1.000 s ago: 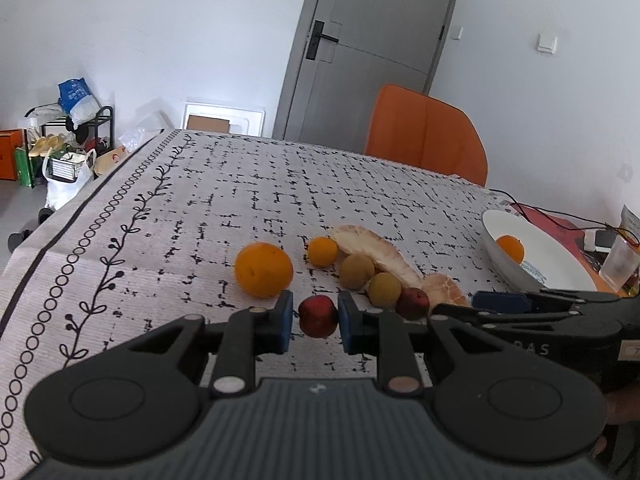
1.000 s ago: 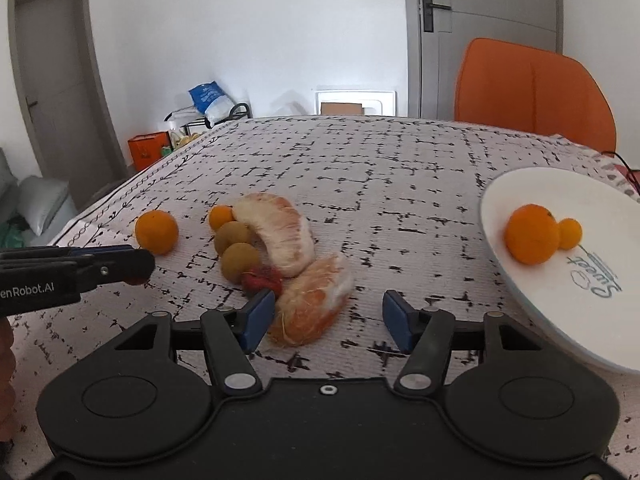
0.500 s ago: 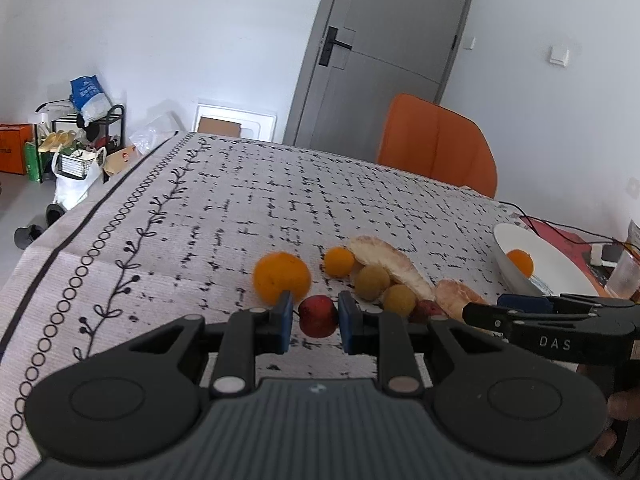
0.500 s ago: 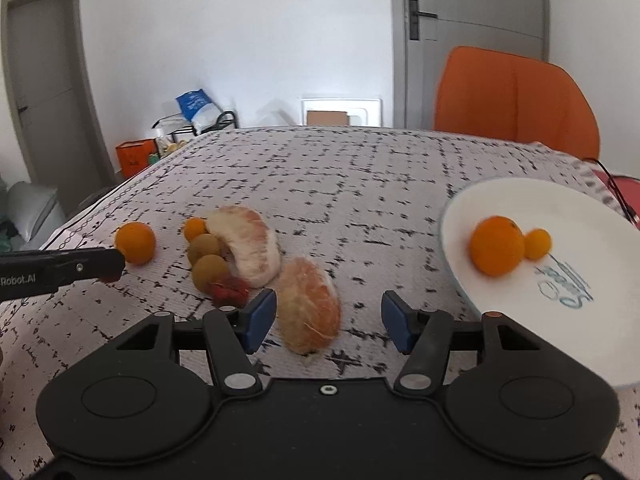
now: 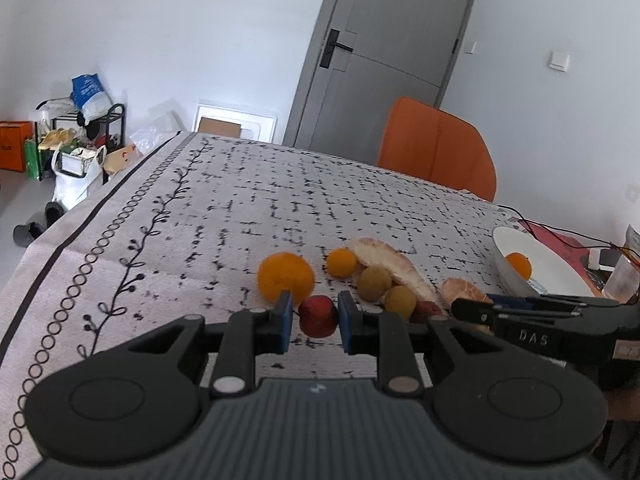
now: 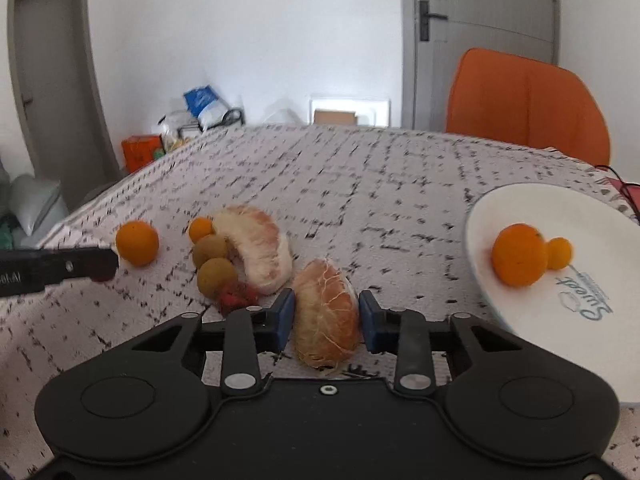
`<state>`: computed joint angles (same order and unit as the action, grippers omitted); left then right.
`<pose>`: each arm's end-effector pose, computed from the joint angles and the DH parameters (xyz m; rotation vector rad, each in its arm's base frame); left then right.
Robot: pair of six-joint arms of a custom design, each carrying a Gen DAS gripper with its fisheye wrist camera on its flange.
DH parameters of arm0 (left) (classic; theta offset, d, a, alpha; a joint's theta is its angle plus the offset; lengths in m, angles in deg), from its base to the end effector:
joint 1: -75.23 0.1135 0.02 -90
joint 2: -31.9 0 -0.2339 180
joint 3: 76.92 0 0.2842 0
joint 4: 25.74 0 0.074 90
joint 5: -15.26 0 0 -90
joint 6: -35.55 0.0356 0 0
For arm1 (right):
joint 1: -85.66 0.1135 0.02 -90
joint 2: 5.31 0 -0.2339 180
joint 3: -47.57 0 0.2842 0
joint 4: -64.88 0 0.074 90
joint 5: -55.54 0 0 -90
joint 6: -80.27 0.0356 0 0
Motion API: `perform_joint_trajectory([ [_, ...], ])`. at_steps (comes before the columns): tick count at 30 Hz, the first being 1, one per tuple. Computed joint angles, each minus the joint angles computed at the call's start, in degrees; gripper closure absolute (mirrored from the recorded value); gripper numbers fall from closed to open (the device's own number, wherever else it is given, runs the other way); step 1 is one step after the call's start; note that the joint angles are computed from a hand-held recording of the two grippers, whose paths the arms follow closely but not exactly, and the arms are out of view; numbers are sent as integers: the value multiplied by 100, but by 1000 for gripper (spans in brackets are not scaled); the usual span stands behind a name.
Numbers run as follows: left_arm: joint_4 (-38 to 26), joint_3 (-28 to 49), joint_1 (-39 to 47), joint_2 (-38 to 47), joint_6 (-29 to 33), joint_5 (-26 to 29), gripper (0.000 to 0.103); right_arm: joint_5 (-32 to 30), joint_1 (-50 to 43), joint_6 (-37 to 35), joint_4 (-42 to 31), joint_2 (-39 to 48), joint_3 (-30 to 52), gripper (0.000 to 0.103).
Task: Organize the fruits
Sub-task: 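Carry the netted orange and red plum to the plate with both tools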
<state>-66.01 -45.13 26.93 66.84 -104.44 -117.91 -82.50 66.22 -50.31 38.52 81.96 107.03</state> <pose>0.1410 -0.1217 0.1631 -0.3828 2.0637 -0.1382 0.3082 -0.0807 0.1352 -0.7026 2.0678 0.4847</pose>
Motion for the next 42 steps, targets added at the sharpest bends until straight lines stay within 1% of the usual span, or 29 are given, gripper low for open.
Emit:
perform_joint_trajectory([
  [3, 204, 179, -24, 305, 106, 5, 81, -240, -195, -11, -135, -26, 86, 71],
  [10, 812, 819, -219, 1351, 513, -28, 81, -848, -802, -2, -466, 4, 420, 71],
  [14, 1094, 1143, -306, 1848, 693, -29, 81, -1056, -1077, 113, -449, 134, 640, 71],
  [20, 1437, 1576, -377, 2450, 964, -2, 81, -1204, -1401, 309, -282, 409, 929, 71],
  [26, 1696, 1936, -377, 2946, 1199, 94, 81, -1229, -1610, 479, -153, 735, 1208, 71],
  [35, 1982, 2494, -358, 3643, 1524, 219, 81, -1289, -1883, 691, 21, 1169, 1578, 71],
  [42, 2087, 2905, -300, 4128, 1708, 303, 81, -1296, -2042, 789, 62, 1545, 1906, 71],
])
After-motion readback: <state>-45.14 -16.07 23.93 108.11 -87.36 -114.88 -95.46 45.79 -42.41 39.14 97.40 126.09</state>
